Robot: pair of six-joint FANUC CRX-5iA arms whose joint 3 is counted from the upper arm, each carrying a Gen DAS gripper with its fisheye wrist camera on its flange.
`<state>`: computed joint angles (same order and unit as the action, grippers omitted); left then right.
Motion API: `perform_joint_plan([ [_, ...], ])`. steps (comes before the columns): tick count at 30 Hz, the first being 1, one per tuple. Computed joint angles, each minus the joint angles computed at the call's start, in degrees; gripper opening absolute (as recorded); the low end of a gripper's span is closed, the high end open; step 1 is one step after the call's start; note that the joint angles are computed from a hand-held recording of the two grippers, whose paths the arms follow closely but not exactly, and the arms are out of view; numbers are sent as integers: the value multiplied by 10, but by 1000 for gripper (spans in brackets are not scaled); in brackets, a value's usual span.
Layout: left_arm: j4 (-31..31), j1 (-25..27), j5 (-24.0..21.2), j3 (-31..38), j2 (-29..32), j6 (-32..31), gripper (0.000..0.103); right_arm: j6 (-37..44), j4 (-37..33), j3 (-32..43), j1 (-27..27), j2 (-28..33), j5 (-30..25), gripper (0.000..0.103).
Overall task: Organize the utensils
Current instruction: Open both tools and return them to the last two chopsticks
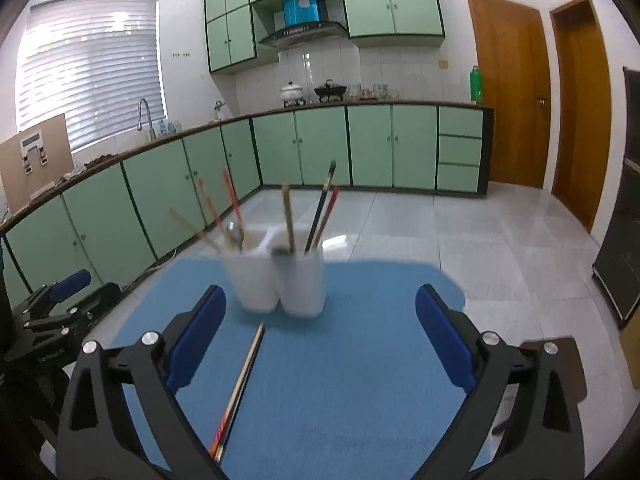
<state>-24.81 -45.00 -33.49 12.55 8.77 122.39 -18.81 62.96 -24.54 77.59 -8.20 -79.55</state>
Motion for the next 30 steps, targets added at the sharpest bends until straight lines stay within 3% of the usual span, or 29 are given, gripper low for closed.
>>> perform_joint_plan([
  [9,-1,-13,-46,-76,-21,20,90,-49,-55,-7,54,49,-6,93],
  [25,13,-7,-97,-120,-22,8,90,-76,-155,13,69,113,81,93],
  [30,16,-3,-102,-123,-23,7,90,-47,-179,35,66,131,97,78],
])
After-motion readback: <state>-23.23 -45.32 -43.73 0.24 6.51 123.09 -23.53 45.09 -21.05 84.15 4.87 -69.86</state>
